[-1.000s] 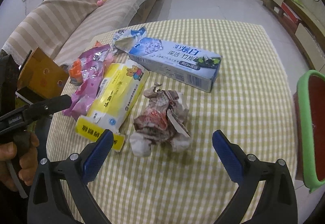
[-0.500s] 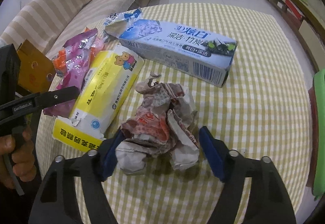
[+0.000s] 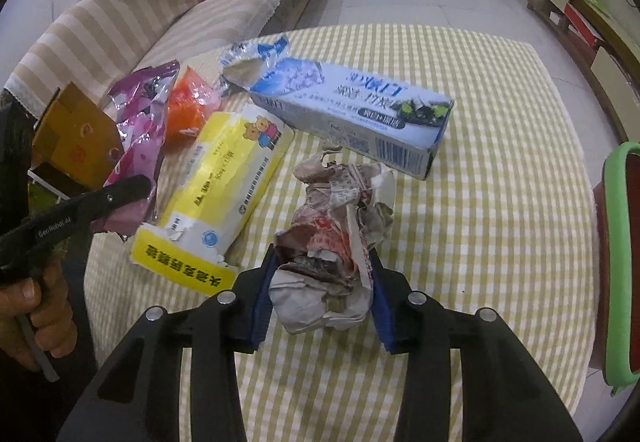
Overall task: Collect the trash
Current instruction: 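Carry pink wrapper and crumpled paper over the green bin and release both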
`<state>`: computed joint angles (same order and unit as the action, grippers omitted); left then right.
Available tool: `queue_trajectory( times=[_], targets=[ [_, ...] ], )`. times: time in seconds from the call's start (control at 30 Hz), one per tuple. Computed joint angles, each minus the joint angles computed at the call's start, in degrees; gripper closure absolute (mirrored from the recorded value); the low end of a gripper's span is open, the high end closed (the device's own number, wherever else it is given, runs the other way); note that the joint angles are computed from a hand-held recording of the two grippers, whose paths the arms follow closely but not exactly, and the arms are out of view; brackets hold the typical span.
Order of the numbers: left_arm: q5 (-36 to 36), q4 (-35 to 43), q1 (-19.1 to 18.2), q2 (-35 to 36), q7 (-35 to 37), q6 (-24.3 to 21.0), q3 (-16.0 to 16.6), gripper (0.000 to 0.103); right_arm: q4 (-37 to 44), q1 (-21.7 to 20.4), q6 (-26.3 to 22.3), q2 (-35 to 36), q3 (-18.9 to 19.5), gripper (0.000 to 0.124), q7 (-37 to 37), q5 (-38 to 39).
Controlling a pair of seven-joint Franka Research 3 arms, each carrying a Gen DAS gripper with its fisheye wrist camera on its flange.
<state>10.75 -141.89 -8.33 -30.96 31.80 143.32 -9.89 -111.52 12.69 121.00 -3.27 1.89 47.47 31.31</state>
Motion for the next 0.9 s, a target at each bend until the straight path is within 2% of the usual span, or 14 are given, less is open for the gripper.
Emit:
queue_trajectory(
  times=[0.23,0.43,0.67,0.9],
  targets=[
    [1.3,0.9,-0.4,-2.7,-1.3,-4.1,-1.5,0.087,0.9,-0.6,-2.3,-2.1,-0.9,0.084,-1.3,2.6],
    [1.9,3.6,-1.1,-2.9,-1.7,-5.8,-1.9,0.087,1.4,-1.1,-2.7,-3.6,-1.4,0.084,-1.6,3.8],
    [3.2,8.8,-1.8,0.2,-1.5,-7.2,-3.2,0.087,2.8,-1.3,-2.1,-3.3,-1.9,0.084,-1.6,5.6],
    [3.8,13.3,-2.6,4.4,-1.2,-5.8,-3.5,0.087,5.4,-3.0,-2.4,-2.8,-3.1,0.084,-1.7,6.3]
  ],
)
